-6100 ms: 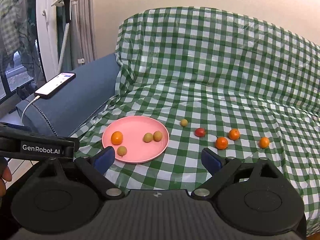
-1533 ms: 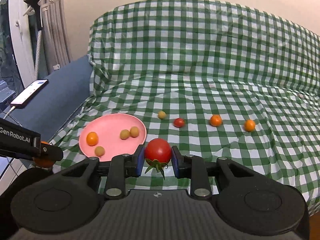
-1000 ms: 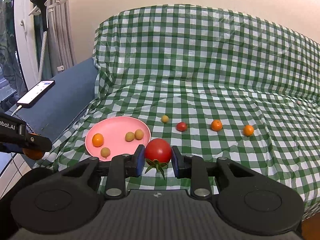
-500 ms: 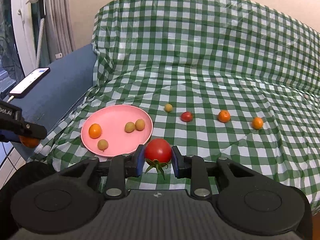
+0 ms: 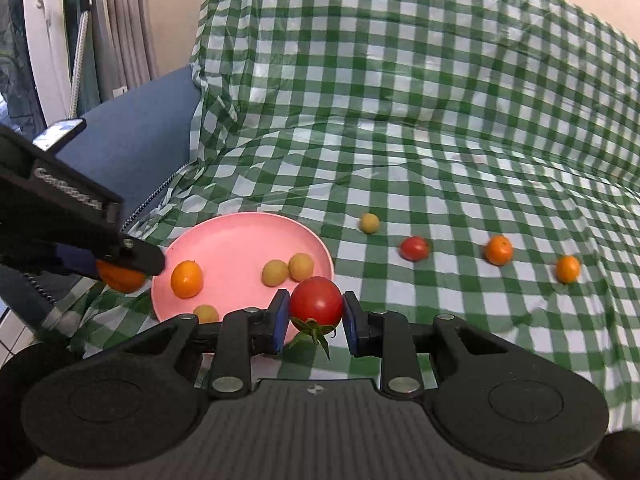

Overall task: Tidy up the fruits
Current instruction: 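Carry the mandarin in the left tool and tomato in the right tool over the pink plate, then open the left tool over the plate while the right tool releases its tomato there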

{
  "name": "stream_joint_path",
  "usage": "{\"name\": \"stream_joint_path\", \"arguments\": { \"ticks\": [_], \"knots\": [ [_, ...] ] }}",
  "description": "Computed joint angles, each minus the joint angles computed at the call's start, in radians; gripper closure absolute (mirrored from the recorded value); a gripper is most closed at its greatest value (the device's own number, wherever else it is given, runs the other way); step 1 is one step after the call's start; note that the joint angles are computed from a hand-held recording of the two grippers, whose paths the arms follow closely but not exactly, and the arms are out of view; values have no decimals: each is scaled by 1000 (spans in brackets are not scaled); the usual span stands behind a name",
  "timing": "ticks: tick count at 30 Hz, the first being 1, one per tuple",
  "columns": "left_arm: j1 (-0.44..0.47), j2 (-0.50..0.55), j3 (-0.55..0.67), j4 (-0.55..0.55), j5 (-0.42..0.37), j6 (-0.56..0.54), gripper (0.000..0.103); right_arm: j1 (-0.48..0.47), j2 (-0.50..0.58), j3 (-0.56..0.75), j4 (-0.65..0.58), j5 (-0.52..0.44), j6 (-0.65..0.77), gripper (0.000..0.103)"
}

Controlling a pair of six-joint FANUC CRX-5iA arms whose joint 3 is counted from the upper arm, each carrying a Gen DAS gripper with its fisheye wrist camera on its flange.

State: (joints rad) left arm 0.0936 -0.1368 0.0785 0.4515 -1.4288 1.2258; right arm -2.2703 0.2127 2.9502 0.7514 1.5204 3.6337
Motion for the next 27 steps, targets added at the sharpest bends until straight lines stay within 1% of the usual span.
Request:
{"name": "stream_joint_path", "arguments": {
  "ticks": [4,9,16,21,24,25,26,27],
  "knots": [
    [-43,55,31,-43,17,23,61,-68,-20,20,-45,-70,66,74],
    [-99,88,50,-118,61,22,61,-122,-38,45,-86,-140,122,74],
    [-123,128,62,-148,72,32,61,-178,-56,78,-141,-187,172,74],
    [-144,147,78,-193,71,25,61,-187,-72,85,-154,-202,205,74],
    [-154,136,68,-209,101,6,60,-198,-78,90,-178,-213,235,74],
    [-155,137,71,-207,97,-3,52,-205,-79,93,-190,-217,246,73],
    [-153,143,79,-204,84,0,31,-212,-80,94,-203,-221,257,73],
    [-147,145,84,-197,76,13,19,-215,-80,94,-208,-222,260,69]
  ]
}}
